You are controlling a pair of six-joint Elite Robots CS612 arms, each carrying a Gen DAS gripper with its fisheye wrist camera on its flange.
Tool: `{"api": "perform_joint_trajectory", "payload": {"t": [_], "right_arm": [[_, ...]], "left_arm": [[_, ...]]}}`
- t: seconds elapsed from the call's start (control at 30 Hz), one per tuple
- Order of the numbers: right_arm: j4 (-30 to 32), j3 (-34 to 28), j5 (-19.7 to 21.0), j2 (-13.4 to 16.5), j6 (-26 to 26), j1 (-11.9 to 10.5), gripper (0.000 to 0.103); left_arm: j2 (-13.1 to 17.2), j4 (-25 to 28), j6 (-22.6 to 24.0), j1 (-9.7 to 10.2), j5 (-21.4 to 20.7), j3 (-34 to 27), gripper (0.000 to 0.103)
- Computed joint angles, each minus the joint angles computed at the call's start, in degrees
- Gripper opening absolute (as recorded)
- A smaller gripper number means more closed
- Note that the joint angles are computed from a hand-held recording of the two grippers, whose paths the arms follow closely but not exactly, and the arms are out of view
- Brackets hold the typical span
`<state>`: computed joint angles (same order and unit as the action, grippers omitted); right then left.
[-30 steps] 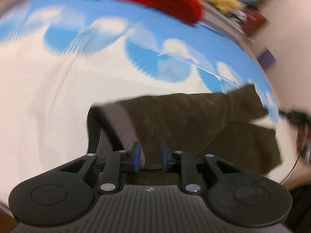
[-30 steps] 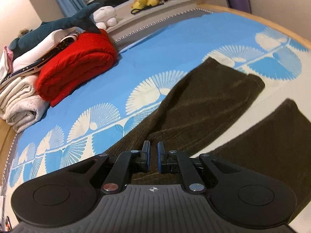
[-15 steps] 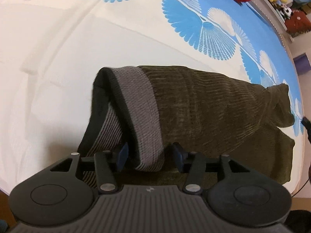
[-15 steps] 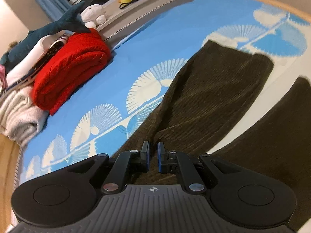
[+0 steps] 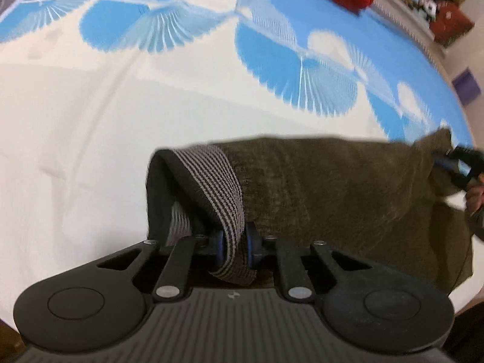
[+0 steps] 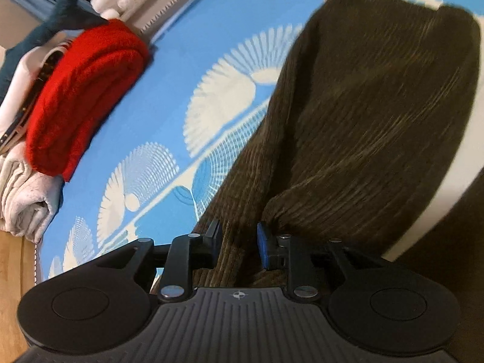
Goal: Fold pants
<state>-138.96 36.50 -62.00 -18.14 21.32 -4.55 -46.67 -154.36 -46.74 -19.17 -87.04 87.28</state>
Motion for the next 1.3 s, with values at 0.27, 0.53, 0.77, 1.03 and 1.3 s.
{"api": "perform_joint_trajectory", "payload": {"t": [0.27,0.53,0.77,1.03,1.3], "right_arm": [[0.3,-1.4,-2.3,0.8,-0.6,0.8,0.011],[-9.3,11.5,2.7,-7.6,-5.7,-1.5,0.003],[-7.4,26.1,18.5,-17.5,-25.5,-7.4,0.000],[-2.4,30.5,6.5,-19.9,-29.1,-9.2,0.004],[-8.2,23.1,8.3,-13.5,-13.1,-7.9,0.012]], "left_arm": [[-0.6,-3.0,-1.3,0.25,2.0,0.8,0.014],[-1.4,-3.1,-1.0,-0.23,3.1,1.8,0.014],[-4.3,-7.0,2.0,-0.94,3.6,6.1,0.014],[-3.9,2.0,2.0,-1.96,7.0,3.7,0.026],[-1.9,-5.2,15.6,-3.48,3.6,1.7,0.031]]}}
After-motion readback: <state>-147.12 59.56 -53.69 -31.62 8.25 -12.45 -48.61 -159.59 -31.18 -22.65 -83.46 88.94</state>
